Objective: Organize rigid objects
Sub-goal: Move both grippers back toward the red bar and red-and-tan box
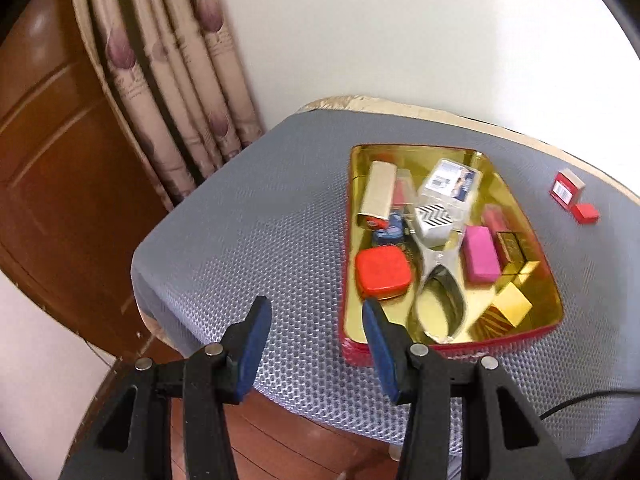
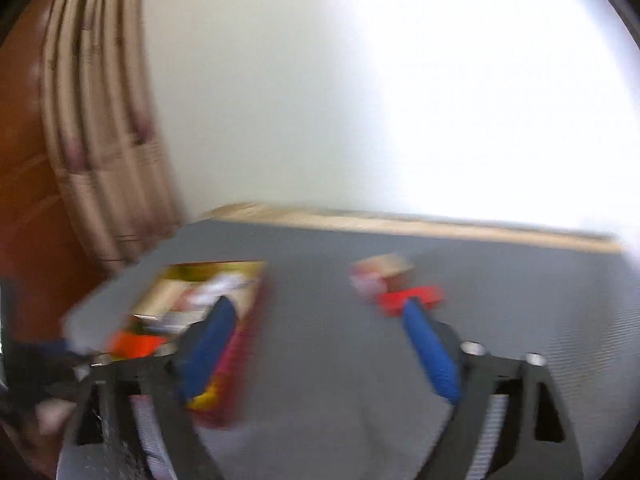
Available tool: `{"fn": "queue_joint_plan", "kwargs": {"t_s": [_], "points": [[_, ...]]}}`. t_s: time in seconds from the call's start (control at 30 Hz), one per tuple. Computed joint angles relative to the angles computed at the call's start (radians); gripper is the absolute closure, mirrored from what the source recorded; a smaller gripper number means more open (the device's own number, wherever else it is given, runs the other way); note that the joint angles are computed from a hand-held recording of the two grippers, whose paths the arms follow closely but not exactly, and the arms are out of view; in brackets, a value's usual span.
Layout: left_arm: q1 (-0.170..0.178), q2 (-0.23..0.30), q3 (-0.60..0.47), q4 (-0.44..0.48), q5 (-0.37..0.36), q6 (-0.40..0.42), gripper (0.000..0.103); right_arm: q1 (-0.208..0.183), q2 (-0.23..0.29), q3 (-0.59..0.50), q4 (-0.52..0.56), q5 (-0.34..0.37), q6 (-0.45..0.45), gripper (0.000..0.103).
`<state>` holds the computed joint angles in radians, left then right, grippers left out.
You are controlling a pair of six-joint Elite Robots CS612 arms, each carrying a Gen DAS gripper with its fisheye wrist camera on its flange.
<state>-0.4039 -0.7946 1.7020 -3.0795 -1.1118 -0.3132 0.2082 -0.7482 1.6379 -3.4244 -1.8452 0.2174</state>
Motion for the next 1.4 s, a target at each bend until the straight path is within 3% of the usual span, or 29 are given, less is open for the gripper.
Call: {"fn": "queue_joint_plan", "kwargs": {"t_s": [0.13,0.3,0.43,0.57,0.67,0.83,1.0,1.27,1.4], "points": [[-0.021,-0.002,0.015,-0.066,-0.013,0.080,0.055,-0.034,-0.023,0.072,0.032,-0.168,0.013,0.009],[-0.041,-0.009,0.008,-0.083,-0.135,0.191,0.055,-0.093,-0.042,0.119,0.157,-0.231,0.036,0.009],[-0.056,0.002,-0.054,-0.027,-0.238,0.261,0.053,-0.131,-0.036,0.124,0.245,-0.204,0.066,0.009],[-0.048,0.036,-0.193,0.161,-0.404,0.202,0.053,-0.161,-0.043,0.151,0.220,-0.123,0.096,0.008],[-0.053,0.081,-0.314,0.295,-0.466,0.156,0.053,-0.172,-0.043,0.155,0.219,-0.067,0.101,0.008],[-0.064,0.164,-0.499,0.447,-0.495,0.067,0.053,-0.182,-0.046,0.179,0.160,-0.006,0.091,0.006],[-0.061,0.267,-0.704,0.600,-0.569,-0.069,0.053,-0.193,-0.058,0.208,0.124,0.056,0.062,0.006],[-0.077,0.394,-0.953,0.819,-0.521,-0.172,0.053,-0.210,-0.064,0.230,0.062,0.137,0.034,0.006],[-0.071,0.441,-1.041,0.878,-0.560,-0.242,0.053,-0.217,-0.064,0.241,0.027,0.171,0.035,0.006]]}}
